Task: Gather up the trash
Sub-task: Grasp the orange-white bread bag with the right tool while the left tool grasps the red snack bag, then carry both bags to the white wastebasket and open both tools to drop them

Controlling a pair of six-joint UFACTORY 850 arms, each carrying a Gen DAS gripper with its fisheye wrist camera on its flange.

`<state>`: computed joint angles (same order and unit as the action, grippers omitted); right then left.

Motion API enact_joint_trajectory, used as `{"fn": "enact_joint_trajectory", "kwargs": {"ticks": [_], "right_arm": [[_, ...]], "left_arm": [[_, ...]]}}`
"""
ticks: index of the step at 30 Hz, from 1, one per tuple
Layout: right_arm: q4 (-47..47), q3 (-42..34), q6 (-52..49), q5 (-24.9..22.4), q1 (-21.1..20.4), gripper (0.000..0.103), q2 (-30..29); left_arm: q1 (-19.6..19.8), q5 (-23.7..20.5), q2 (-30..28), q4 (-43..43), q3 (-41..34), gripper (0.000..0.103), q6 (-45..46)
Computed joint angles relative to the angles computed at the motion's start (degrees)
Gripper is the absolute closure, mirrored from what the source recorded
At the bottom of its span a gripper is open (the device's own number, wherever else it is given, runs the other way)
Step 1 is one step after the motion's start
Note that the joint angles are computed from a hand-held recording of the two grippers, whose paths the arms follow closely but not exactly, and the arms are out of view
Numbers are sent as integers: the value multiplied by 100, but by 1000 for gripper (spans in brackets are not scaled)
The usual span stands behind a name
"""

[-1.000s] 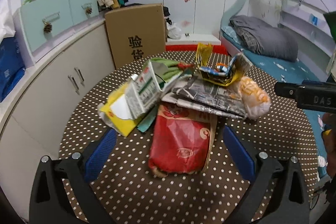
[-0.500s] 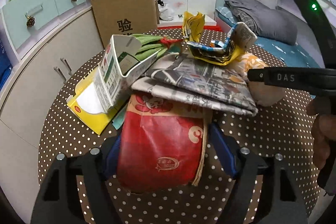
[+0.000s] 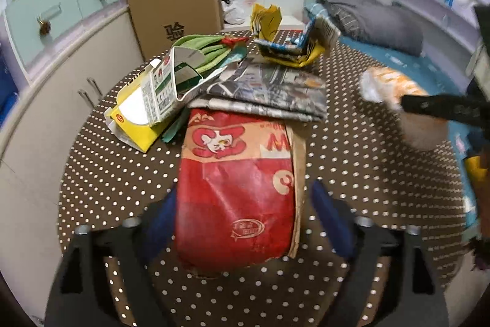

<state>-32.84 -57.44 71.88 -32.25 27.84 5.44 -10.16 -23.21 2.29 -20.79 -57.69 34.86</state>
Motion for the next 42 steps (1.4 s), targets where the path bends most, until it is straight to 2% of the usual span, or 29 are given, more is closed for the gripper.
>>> {"fn": "enact_joint_trajectory", "kwargs": {"ticks": [2, 4, 8, 12, 14, 20, 28, 32, 36, 42], "right_arm": [[-17, 69, 47, 11, 7, 67, 62], [-56, 199, 138, 34, 35, 67, 199], [-233, 351, 338, -11, 94, 67, 440], [-421, 456, 544, -100, 136, 67, 656], [-487, 535, 629, -118, 136, 67, 761], [-567, 795, 864, -91, 99, 67, 1042], [-934, 1122, 1283, -30, -99, 67, 1578], [-1013, 1319, 1386, 110, -405, 67, 1922], [-868, 1567, 1323, 168, -934, 67, 2289], [402, 2066, 238, 551, -2243, 67, 2599]], "left_arm": [[-59, -46, -87, -26, -33, 21, -10], [-66, -38, -160, 11, -49, 35, -136], [70, -217, 32, -722, 21, 37, 441], [214, -801, 390, -1398, 197, 40, 1136], [179, -960, 575, -1478, 323, 41, 1301], [-80, -999, 830, -1807, 509, 42, 1706], [-640, -913, 695, -2625, 259, 42, 2411], [-956, -899, 441, -3053, -100, 42, 2706], [-1348, -901, -16, -3295, -658, 42, 2803], [-2049, -962, -945, -2705, -1590, 42, 2190]]}}
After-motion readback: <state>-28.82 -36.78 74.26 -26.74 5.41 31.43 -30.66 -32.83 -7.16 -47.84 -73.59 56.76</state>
